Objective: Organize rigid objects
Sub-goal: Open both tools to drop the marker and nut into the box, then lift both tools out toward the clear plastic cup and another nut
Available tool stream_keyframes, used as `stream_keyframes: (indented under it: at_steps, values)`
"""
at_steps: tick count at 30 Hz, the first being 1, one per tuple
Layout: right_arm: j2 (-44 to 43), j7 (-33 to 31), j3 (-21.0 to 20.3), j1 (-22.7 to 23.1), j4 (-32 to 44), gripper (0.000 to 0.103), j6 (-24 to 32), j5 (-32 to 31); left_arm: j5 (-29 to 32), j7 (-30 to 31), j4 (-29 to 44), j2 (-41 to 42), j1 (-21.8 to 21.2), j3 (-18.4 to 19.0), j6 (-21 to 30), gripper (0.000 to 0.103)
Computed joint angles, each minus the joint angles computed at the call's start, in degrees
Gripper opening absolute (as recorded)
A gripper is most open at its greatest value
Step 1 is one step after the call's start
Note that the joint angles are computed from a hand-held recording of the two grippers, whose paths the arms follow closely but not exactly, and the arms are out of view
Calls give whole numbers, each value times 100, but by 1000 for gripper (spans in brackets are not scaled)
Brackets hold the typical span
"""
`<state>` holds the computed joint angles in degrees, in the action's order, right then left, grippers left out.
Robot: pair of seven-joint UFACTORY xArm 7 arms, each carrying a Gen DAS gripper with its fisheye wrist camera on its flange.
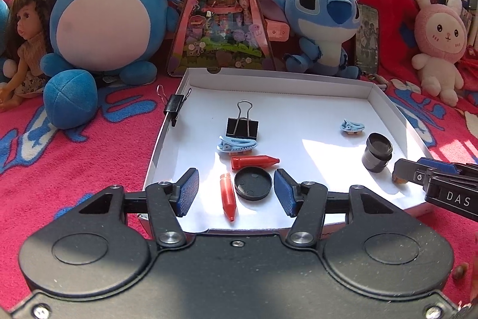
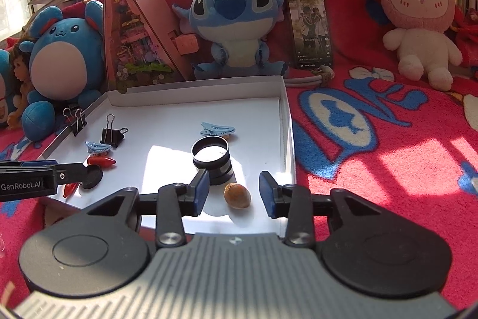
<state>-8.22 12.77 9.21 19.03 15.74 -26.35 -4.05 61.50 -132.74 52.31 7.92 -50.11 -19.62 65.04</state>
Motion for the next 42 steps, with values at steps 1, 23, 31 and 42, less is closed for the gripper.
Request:
stream_keyframes:
  at_steps: [1,23,31,42]
  values:
    - [-39,40,-41,9,-23,59,-6,-70,-5,-3,2,-15,-20,-15,37,57]
    - [-1376,-43,-164,142,-856,89,49,-450,-133,-167,200,30,-746,-347,1175,86]
    - [-1843,26,-269,289,-1273,93,101,-496,-85,-423,333,284,-1020,-362,1379,86]
    - [-2781,-28,298,55,-2026,101,132,-140,-341,-967,304,381,-1221,-362,1426,85]
